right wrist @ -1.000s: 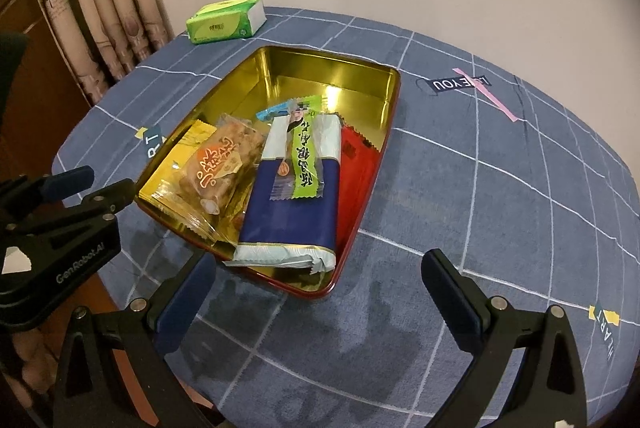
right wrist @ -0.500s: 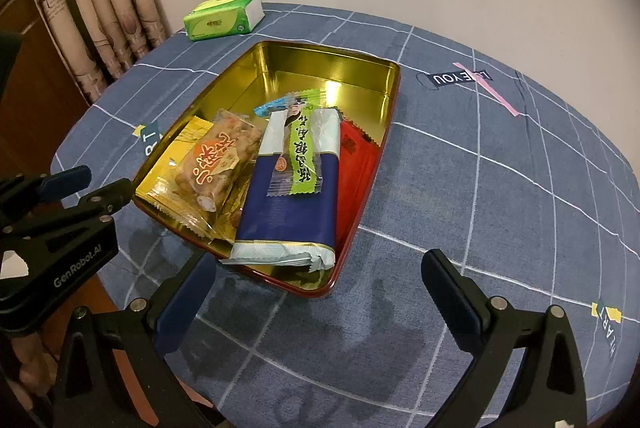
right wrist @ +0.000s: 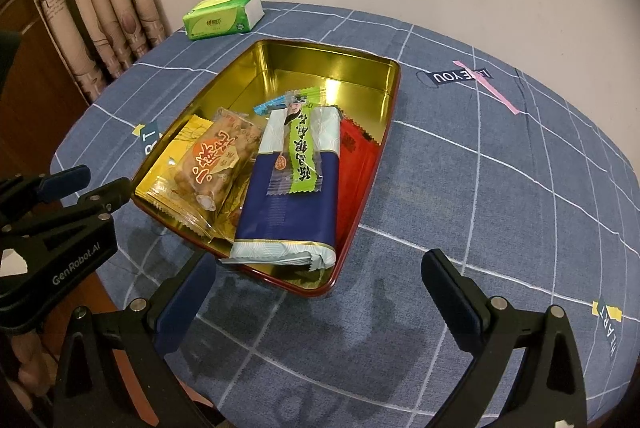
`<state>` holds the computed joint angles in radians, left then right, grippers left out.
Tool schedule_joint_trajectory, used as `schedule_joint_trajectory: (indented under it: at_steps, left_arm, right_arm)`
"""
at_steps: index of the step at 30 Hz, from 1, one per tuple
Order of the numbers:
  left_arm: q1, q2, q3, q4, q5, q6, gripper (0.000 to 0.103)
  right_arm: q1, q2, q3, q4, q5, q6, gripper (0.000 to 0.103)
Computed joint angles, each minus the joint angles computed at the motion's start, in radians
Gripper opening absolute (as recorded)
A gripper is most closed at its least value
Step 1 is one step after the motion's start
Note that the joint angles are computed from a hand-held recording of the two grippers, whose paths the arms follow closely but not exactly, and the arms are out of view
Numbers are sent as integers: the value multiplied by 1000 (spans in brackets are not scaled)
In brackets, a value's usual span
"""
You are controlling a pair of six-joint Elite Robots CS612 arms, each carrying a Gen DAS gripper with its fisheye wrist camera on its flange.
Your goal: Organize snacks
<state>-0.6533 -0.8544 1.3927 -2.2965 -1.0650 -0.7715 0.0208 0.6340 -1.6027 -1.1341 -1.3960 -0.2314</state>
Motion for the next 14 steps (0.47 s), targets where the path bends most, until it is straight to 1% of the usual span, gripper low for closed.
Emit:
schedule_joint_trajectory:
  at_steps: [9,14]
  left_arm:
    - [0,-4,13,-34,7,4,45]
    - [1,-2,7,-20,4,-4,45]
  right_arm:
    - [0,0,0,-1,0,0,101]
    - [0,2,-2,-1,2,2,101]
